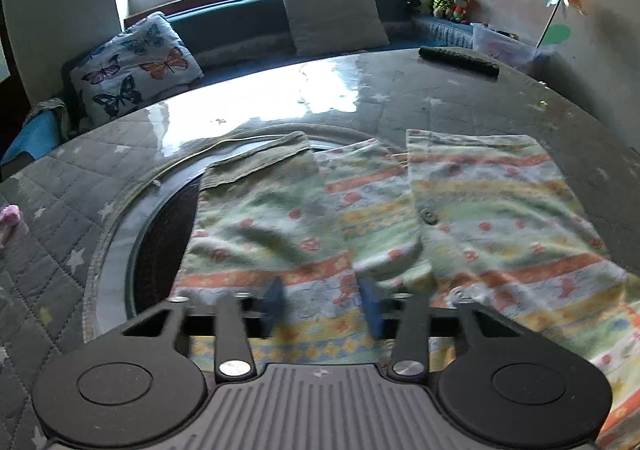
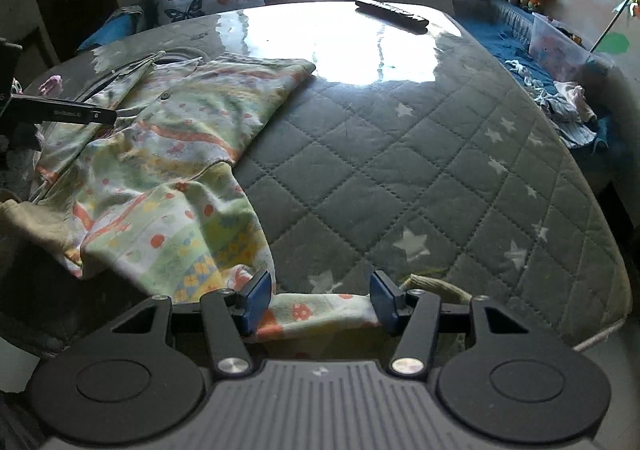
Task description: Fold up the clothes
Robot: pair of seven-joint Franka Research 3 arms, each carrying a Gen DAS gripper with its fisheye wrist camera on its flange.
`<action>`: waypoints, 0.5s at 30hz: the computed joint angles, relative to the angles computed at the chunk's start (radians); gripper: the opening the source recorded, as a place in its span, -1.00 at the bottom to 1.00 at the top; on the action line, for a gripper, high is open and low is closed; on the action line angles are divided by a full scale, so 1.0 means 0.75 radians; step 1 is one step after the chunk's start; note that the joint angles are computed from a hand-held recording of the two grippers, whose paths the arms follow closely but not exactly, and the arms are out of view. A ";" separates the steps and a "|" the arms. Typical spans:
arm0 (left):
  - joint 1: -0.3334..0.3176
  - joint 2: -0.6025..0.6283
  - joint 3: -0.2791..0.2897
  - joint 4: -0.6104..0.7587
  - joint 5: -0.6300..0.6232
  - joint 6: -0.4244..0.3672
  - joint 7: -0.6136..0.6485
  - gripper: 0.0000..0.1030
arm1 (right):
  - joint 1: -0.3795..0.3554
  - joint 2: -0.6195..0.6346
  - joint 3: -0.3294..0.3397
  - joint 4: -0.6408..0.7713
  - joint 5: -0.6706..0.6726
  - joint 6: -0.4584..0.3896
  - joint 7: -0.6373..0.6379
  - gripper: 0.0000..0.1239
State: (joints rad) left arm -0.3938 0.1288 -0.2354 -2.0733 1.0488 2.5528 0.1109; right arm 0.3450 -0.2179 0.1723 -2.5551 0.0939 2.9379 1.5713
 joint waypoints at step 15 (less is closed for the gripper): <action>0.041 -0.363 -0.103 -0.328 0.076 -0.239 -0.409 -0.97 | 0.119 0.169 -0.054 0.187 0.168 0.168 -0.218 -0.09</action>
State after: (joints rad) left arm -0.3631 -0.1438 -0.3124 -2.3192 1.1062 2.3734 -0.1960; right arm 0.4341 -0.0914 0.1316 -2.4147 0.2199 3.0640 1.4080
